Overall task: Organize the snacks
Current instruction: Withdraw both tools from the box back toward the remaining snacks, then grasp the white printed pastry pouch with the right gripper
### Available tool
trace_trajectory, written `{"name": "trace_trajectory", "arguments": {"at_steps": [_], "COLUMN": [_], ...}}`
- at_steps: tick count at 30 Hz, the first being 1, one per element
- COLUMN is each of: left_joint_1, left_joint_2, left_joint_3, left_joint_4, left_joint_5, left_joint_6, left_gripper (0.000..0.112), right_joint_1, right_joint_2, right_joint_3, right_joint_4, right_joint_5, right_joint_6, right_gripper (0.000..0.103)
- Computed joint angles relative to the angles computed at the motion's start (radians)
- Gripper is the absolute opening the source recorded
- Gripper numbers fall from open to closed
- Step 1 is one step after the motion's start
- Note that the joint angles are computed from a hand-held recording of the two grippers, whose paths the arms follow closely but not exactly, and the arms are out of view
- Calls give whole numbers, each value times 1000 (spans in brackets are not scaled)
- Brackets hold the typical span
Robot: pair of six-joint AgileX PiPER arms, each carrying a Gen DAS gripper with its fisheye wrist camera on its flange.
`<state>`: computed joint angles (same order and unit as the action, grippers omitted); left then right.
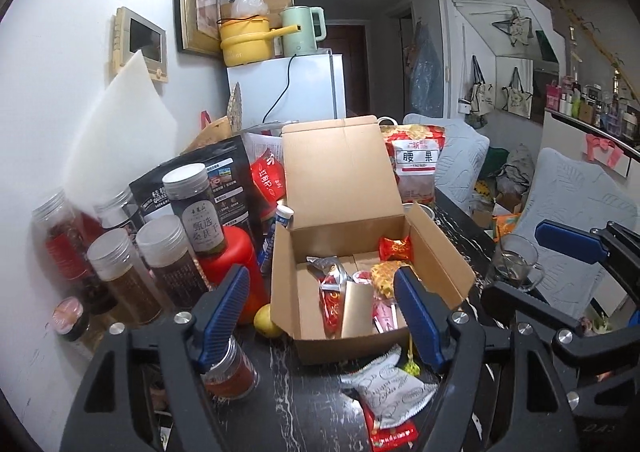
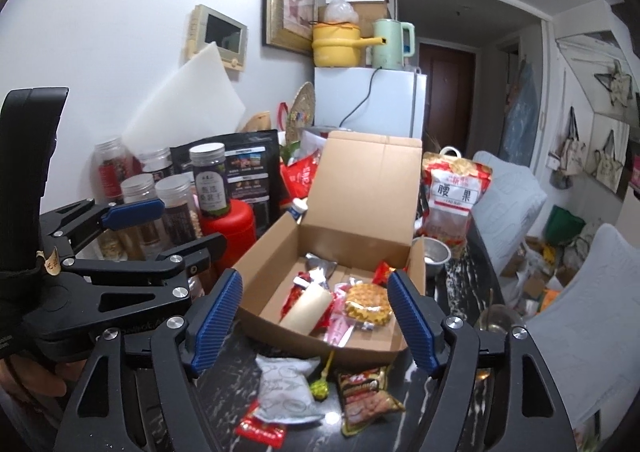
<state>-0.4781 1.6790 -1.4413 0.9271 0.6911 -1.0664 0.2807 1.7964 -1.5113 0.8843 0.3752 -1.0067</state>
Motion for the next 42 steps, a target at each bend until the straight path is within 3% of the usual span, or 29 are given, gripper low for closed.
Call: {"name": "trace_trajectory", "arguments": {"at_steps": [12, 23, 27, 34, 42], "left_joint_1": [-31, -40, -4, 29, 82], "left_joint_2": [-119, -141, -118, -92, -38], "left_joint_3": [190, 345, 374, 446, 505], "left_joint_4": [19, 83, 0, 23, 10], "left_joint_5": [-53, -93, -150, -204, -281], "left_joint_6": [-68, -200, -150, -220, -242], "left_gripper": [74, 74, 74, 74, 74], "right_joint_1": [13, 12, 15, 31, 56], "right_joint_2": [-124, -119, -78, 7, 132], "right_joint_3": [246, 383, 390, 391, 321], "right_joint_4": [339, 534, 534, 587, 446], "right_joint_5": [-62, -78, -58, -61, -92], "right_joint_6": [-335, -534, -531, -573, -417], "right_gripper": [78, 78, 78, 78, 78]}}
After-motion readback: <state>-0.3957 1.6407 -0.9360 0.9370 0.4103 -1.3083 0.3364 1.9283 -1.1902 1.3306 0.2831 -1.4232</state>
